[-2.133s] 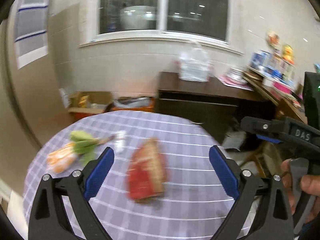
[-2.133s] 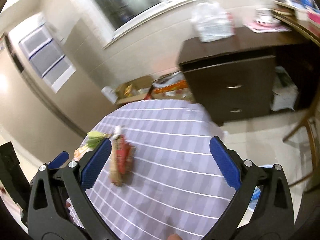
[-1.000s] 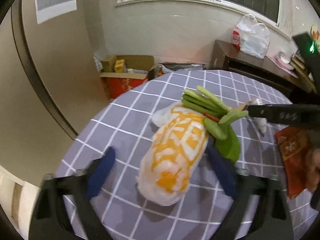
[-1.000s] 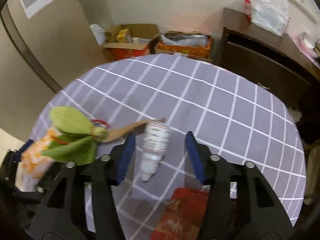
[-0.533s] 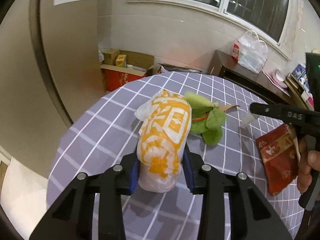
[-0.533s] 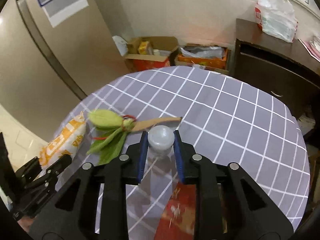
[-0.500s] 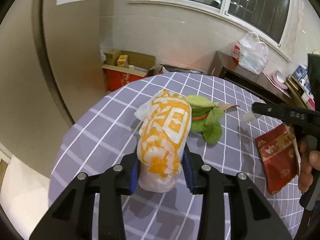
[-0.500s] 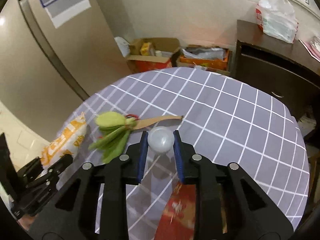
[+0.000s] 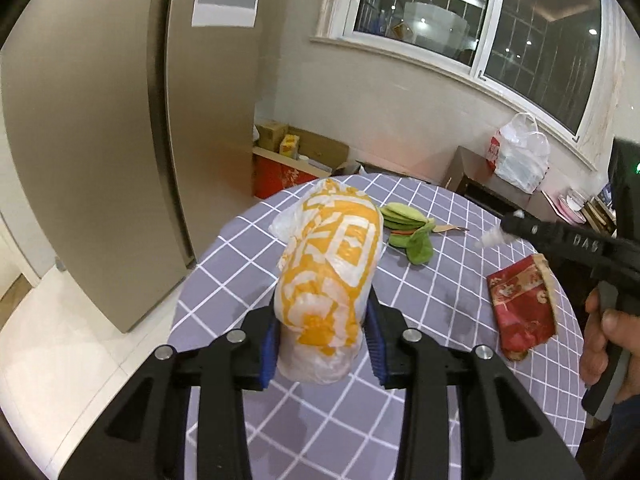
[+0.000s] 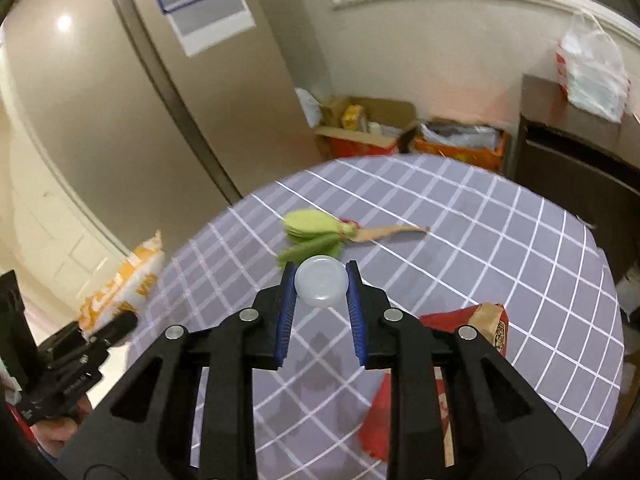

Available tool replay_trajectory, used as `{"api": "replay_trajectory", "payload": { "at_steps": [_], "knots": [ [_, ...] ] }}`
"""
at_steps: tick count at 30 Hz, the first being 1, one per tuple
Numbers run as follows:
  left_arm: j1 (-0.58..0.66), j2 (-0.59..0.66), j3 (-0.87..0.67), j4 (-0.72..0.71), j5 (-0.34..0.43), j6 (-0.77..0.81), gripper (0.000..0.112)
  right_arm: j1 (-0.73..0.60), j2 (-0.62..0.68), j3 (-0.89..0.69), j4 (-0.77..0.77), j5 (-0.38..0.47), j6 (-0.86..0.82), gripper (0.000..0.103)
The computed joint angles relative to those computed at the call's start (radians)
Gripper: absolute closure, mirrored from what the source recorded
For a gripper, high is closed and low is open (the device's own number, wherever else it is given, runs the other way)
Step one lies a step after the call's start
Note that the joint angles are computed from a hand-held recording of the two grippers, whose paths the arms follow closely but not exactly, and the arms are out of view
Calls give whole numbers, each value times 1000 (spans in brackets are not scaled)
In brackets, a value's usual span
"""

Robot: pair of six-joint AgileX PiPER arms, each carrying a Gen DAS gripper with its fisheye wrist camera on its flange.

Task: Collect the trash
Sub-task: 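Carry both items to the wastebasket and open both tools over it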

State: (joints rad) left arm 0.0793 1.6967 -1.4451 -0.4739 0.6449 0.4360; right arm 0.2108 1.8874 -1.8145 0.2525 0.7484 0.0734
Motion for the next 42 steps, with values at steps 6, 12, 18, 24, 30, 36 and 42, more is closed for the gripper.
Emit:
{"api": "replay_trajectory", "payload": {
  "at_steps": [6,12,18,24,30,36,42],
  "knots": [
    [-34,-85,52,39,-21,-38,77,-23,-112,96,116,-46,-104,79],
    [-96,-151,74,78,-32,-95,77,-98,-228,194,225,-61,-216,79],
    [-162,-172,64,109,-26,-149,77,-229,-341,305,382,-48,-357,79],
    [-274,-165,33,175,-32,-232,77,-402,-438,423,519,-14,-465,79],
    [-419,-119,-23,176,-30,-268,77,-614,-554,555,674,71,-573,79],
    [-592,-27,-128,173,7,-264,77,-901,-634,662,778,201,-677,79],
    [-765,98,-253,162,43,-258,77,-1233,-653,726,807,321,-778,79]
  ]
}}
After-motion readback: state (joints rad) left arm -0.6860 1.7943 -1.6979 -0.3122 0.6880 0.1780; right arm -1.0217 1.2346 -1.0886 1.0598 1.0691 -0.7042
